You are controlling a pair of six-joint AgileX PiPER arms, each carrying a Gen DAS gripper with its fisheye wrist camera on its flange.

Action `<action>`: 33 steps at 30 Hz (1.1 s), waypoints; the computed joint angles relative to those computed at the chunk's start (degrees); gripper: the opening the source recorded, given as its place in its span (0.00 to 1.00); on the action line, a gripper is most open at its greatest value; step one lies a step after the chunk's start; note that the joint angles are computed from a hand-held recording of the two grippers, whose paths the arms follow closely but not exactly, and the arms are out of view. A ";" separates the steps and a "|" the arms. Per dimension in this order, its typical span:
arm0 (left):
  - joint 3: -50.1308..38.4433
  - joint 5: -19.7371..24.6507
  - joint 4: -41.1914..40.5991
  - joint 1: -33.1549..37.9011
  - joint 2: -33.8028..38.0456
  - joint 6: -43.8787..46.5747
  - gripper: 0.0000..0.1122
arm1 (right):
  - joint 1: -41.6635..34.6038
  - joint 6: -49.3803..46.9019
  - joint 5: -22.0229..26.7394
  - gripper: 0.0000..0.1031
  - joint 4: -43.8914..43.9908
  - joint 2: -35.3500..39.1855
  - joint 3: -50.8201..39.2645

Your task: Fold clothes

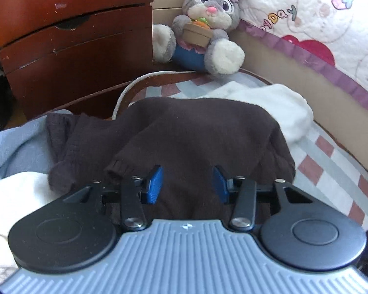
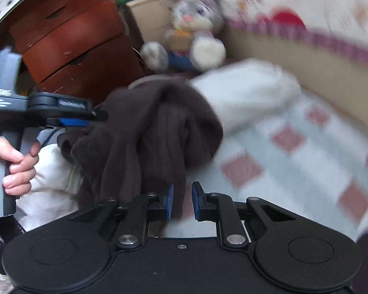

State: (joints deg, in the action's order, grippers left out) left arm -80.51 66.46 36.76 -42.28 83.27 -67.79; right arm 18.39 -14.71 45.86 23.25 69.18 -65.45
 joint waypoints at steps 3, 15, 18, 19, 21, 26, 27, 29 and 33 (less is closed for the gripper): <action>10.04 -11.52 4.73 -0.19 -2.01 -5.84 0.43 | 1.06 -3.34 -2.17 0.19 2.10 5.28 -3.80; 11.20 -2.54 20.59 -2.90 7.81 -11.65 0.79 | -2.45 -7.25 -12.18 0.45 26.82 15.41 2.89; 11.83 -1.83 21.60 -0.91 6.80 -13.53 0.45 | -3.36 -15.57 -12.24 0.54 34.65 13.88 8.17; 12.36 -2.55 21.12 -0.04 5.98 -14.28 0.38 | -3.30 -15.86 -12.39 0.60 35.13 14.16 8.76; 13.35 -4.04 20.07 1.78 4.36 -15.63 0.34 | -2.84 -15.50 -13.28 0.65 35.37 14.84 9.56; 15.91 -6.62 20.19 5.69 1.69 -20.47 0.43 | -1.14 -17.14 -15.81 0.81 40.17 17.52 9.12; 16.80 -8.49 19.25 7.08 0.80 -21.12 0.52 | -0.39 -17.32 -16.94 0.82 40.78 17.76 9.24; 18.97 -14.52 15.62 10.94 -1.17 -20.45 0.61 | 1.00 -16.89 -18.59 0.82 41.75 19.71 8.30; 22.10 -26.30 4.98 18.43 -3.16 -12.98 0.73 | 1.86 -18.61 -17.88 0.85 48.36 26.76 4.50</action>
State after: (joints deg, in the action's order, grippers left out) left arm -58.41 40.16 41.74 -23.85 80.11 -80.77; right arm 20.25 -33.33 27.98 71.61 95.93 -60.95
